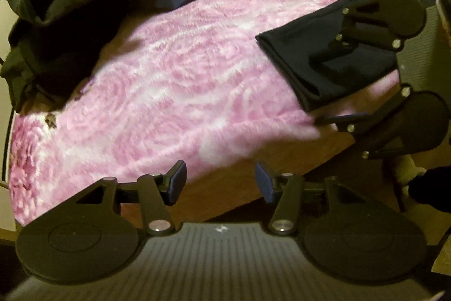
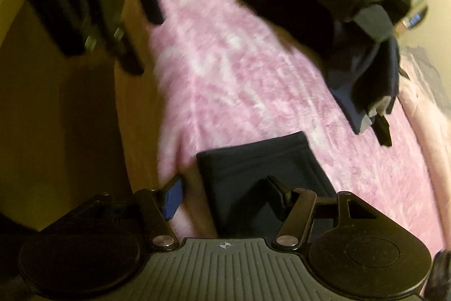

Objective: Fold clothes

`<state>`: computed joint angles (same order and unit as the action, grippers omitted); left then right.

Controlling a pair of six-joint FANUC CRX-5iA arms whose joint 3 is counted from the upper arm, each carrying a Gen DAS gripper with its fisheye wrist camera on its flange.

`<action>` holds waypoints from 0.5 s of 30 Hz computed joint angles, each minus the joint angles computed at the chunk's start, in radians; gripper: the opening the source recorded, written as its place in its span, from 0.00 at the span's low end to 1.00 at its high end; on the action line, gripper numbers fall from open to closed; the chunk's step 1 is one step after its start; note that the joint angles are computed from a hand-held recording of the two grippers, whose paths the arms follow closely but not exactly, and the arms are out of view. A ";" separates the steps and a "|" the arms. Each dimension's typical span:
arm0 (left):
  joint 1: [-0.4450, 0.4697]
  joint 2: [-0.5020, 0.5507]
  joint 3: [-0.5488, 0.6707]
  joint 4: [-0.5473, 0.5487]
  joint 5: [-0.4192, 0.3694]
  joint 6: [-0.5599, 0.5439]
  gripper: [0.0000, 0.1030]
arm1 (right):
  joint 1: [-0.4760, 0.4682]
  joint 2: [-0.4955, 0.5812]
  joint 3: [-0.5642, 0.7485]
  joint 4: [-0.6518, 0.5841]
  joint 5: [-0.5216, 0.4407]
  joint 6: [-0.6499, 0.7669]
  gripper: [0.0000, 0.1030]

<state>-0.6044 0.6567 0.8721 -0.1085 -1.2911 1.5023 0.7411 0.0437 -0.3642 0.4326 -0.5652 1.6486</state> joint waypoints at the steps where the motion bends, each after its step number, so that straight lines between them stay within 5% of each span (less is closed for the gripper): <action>1: 0.001 -0.001 -0.005 0.006 0.005 -0.004 0.48 | -0.006 -0.003 0.013 -0.033 -0.008 0.009 0.54; 3: 0.003 -0.006 -0.014 0.017 0.019 -0.015 0.49 | -0.016 -0.020 0.022 -0.071 -0.011 -0.001 0.47; 4: 0.004 -0.009 -0.020 0.024 0.030 -0.021 0.52 | -0.020 -0.031 0.024 -0.085 -0.011 -0.012 0.32; 5: 0.005 -0.009 -0.020 0.030 0.036 -0.028 0.53 | -0.024 -0.034 0.028 -0.091 -0.014 -0.022 0.29; 15: 0.016 0.104 0.115 0.153 0.042 -0.151 0.54 | -0.035 -0.036 0.007 -0.029 0.000 -0.097 0.29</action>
